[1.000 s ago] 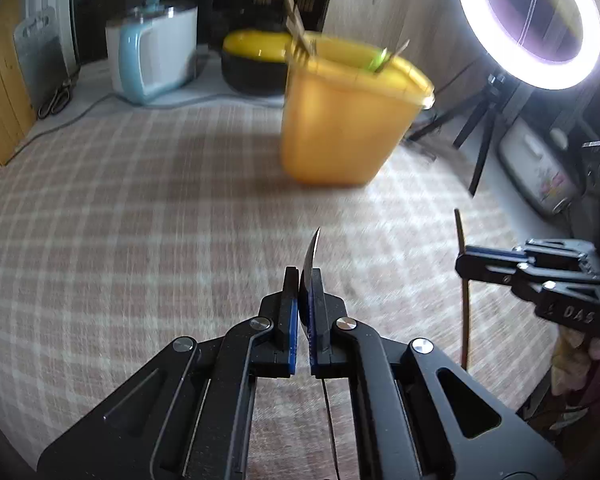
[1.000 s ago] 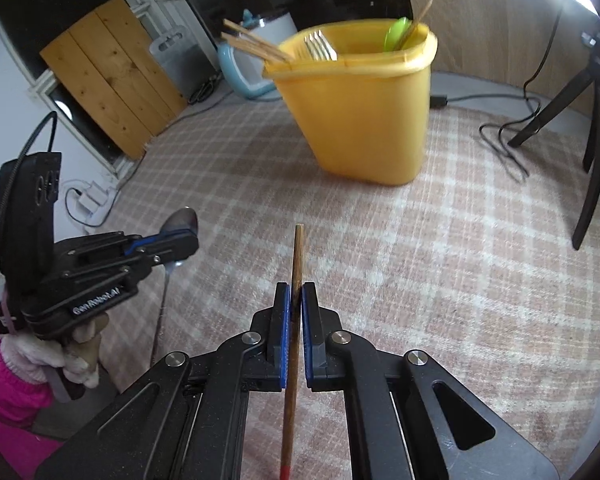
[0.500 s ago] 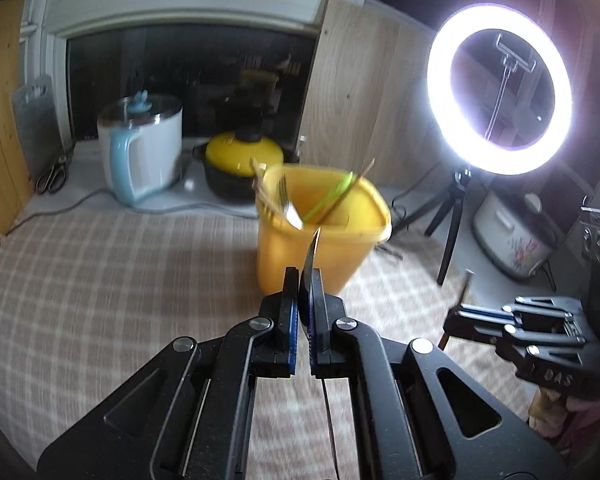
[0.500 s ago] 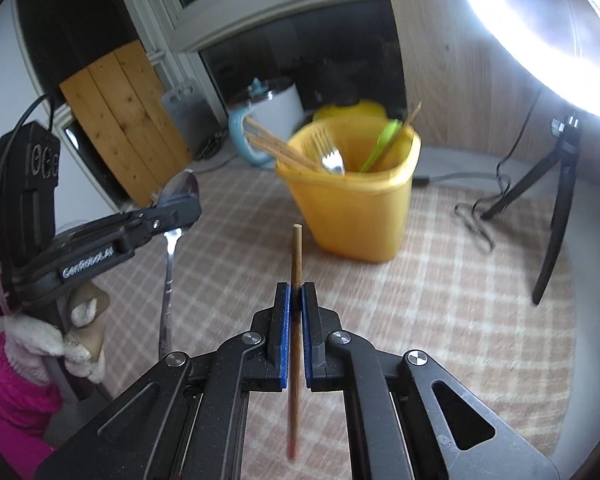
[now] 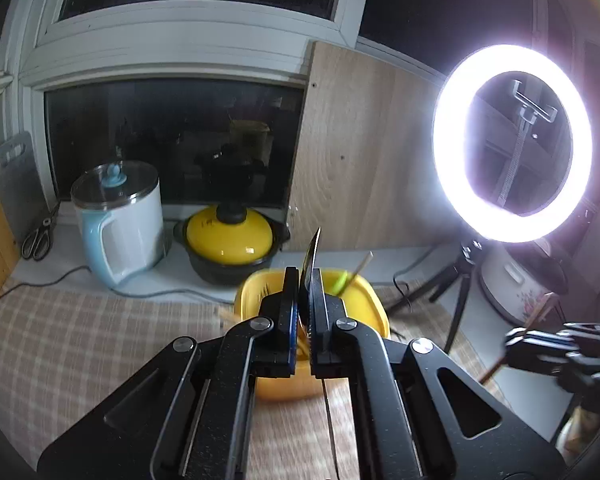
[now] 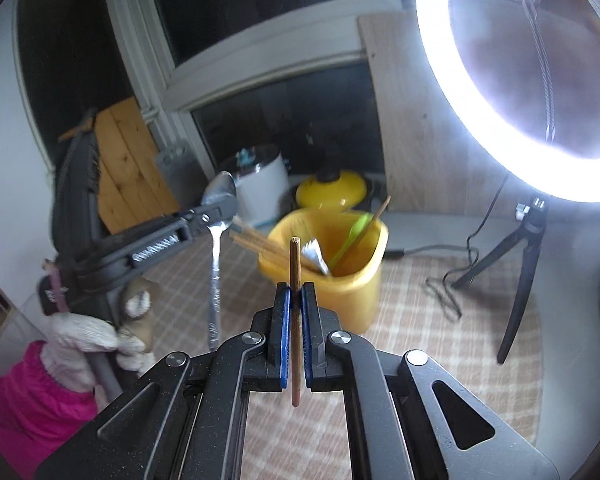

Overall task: Organize utensils
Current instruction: 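Carry the metal spoon and chopstick over the yellow container and lower them in, then open the left tool to drop the metal spoon while the right tool releases the chopstick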

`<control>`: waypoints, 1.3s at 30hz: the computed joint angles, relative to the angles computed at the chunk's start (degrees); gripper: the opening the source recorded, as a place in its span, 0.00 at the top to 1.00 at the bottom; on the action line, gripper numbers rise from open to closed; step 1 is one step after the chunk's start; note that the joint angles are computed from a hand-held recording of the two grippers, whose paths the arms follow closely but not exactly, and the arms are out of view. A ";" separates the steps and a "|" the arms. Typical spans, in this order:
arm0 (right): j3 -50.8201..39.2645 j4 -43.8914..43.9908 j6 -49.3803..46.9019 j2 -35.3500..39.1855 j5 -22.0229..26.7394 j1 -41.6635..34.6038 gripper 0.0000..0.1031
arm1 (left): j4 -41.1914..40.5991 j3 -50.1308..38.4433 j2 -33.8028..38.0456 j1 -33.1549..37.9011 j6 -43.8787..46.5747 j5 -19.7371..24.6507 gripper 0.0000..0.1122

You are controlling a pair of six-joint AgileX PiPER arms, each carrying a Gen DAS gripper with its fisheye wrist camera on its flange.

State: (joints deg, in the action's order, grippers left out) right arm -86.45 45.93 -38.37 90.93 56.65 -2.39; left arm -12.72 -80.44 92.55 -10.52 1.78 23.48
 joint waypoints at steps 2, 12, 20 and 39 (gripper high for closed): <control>-1.68 0.48 0.46 0.40 0.10 -0.53 0.96 | 2.09 -2.41 1.96 -0.33 -1.96 -0.42 0.99; -10.82 2.09 2.24 2.56 -0.41 -2.49 0.96 | 15.07 -12.76 9.61 -1.78 -15.77 -1.70 0.99; -13.92 1.07 3.33 3.20 -3.47 -0.88 0.96 | 29.07 -16.30 13.34 -4.00 -28.16 -2.24 0.99; -15.49 -5.29 6.76 9.18 -7.60 3.07 0.96 | 46.62 -17.83 16.79 -7.86 -43.37 0.61 0.99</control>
State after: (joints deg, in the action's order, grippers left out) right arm -101.94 40.64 -31.61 100.11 49.06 0.68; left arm 33.90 -98.26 109.34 -18.39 -41.59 24.09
